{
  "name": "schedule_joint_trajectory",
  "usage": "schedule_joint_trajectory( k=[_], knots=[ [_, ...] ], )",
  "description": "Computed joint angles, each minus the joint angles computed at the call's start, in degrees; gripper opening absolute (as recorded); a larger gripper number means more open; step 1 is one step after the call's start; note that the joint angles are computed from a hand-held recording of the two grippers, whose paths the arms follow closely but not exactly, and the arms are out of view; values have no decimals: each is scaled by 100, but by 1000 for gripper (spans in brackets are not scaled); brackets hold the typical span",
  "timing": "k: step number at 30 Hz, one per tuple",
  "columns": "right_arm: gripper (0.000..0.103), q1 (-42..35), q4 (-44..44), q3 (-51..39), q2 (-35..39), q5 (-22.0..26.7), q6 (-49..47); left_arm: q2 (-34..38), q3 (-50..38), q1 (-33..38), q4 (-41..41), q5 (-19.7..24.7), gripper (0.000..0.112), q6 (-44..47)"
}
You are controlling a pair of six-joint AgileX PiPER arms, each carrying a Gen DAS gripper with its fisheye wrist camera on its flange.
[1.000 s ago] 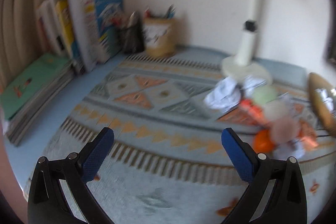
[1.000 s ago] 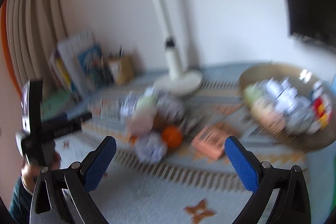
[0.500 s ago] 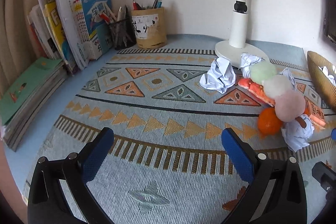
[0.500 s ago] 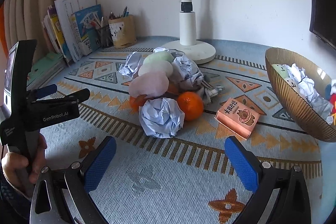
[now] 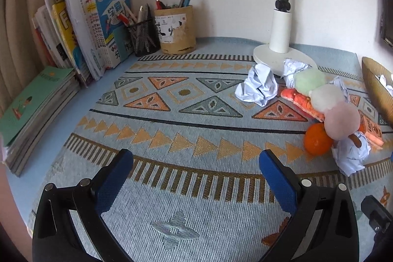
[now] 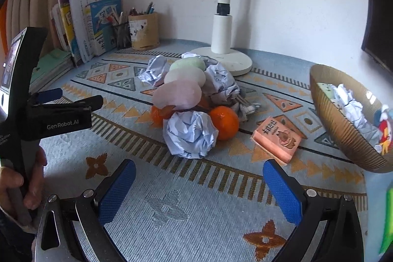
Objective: Organize objects
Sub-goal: 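Withdraw both open grippers back toward the pile, then grasp a crumpled paper ball with each gripper from the pile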
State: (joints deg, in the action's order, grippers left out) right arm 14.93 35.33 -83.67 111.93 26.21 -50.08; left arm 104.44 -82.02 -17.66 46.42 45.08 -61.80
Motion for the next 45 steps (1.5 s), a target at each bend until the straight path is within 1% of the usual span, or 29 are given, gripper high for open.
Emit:
schedule_joint_trajectory(
  k=[2, 3, 6, 8, 9, 11, 12, 13, 15, 16, 19, 20, 21, 22, 23, 24, 27, 29, 31, 32, 33, 34, 35, 36, 38, 39, 41, 42, 45],
  knots=[
    [103, -20, -285, -207, 99, 186, 415, 30, -53, 47, -186, -25, 102, 197],
    [103, -66, -325, -376, 189, 374, 572, 59, -105, 92, -353, -25, 102, 359],
    [103, -207, -319, -716, 398, 685, 881, 77, -132, 112, -453, -32, 102, 395],
    [103, -320, -196, -911, 504, 938, 955, 30, -75, 141, -490, -137, 102, 398],
    [103, -381, -133, -1020, 548, 1092, 1000, 4, -94, 211, -728, -210, 102, 629],
    [103, -437, -205, -1299, 642, 1454, 1217, -78, -116, 456, -1720, -553, 102, 1663],
    [103, -409, -439, -1521, 708, 1675, 1451, -130, -112, 563, -2293, -769, 102, 2236],
    [103, -345, -719, -1714, 753, 1814, 1692, -169, -191, 675, -2798, -841, 102, 2808],
    [103, -136, -1411, -1848, 720, 1689, 2235, -158, -502, 808, -3375, -847, 102, 3627],
    [103, -49, -1569, -1844, 695, 1551, 2320, -58, -783, 852, -3505, -785, 102, 3890],
    [102, 55, -1190, -1782, 725, 1293, 1938, 516, -1741, 1075, -4091, -556, 102, 4697],
    [99, 84, -972, -1647, 719, 1122, 1759, 726, -2022, 1154, -4308, -473, 102, 4936],
    [89, 81, -749, -1521, 712, 978, 1534, 1077, -2498, 1261, -4584, -258, 102, 5243],
    [77, 112, -610, -1301, 663, 685, 1376, 1307, -2825, 1301, -4713, -103, 102, 5385],
    [75, 164, -660, -1131, 636, 407, 1359, 1521, -3099, 1331, -4847, -12, 102, 5521],
    [75, 205, -828, -1159, 680, 355, 1464, 1803, -3472, 1375, -5011, 129, 101, 5661],
    [75, 137, -437, -1365, 802, 690, 1068, 2415, -4299, 1535, -5511, 515, 99, 5869],
    [75, 177, -696, -1590, 947, 877, 1352, 2679, -4634, 1603, -5829, 654, 95, 5934],
    [75, 255, -1313, -1973, 1180, 1087, 2052, 3067, -5278, 1597, -5900, 1123, 81, 5902],
    [74, 261, -1440, -2141, 1286, 1206, 2222, 3187, -5504, 1581, -5910, 1303, 72, 5923],
    [70, 233, -1338, -2349, 1398, 1434, 2163, 3181, -5500, 1549, -5886, 1295, 67, 5965],
    [63, 204, -1204, -2420, 1441, 1530, 2031, 3126, -5391, 1530, -5880, 1199, 62, 6019],
    [59, 188, -1094, -2423, 1449, 1562, 1913, 3069, -5292, 1507, -5870, 1118, 55, 6071],
    [52, 196, -1053, -2353, 1416, 1529, 1826, 2976, -5126, 1474, -5803, 981, 53, 6076],
    [51, 239, -1087, -2115, 1286, 1296, 1779, 2866, -4934, 1449, -5792, 871, 53, 6088],
    [51, 230, -945, -1947, 1190, 1165, 1602, 2735, -4697, 1442, -5777, 741, 53, 6069],
    [50, 154, -511, -1658, 1013, 1030, 1145, 2302, -3949, 1473, -5909, 342, 53, 6121],
    [50, 144, -482, -1633, 986, 1036, 1104, 2044, -3526, 1490, -6053, 136, 53, 6179],
    [50, 166, -1178, -1207, 703, 578, 1439, 1186, -2273, 1397, -6058, -479, 53, 6158]
  ],
)
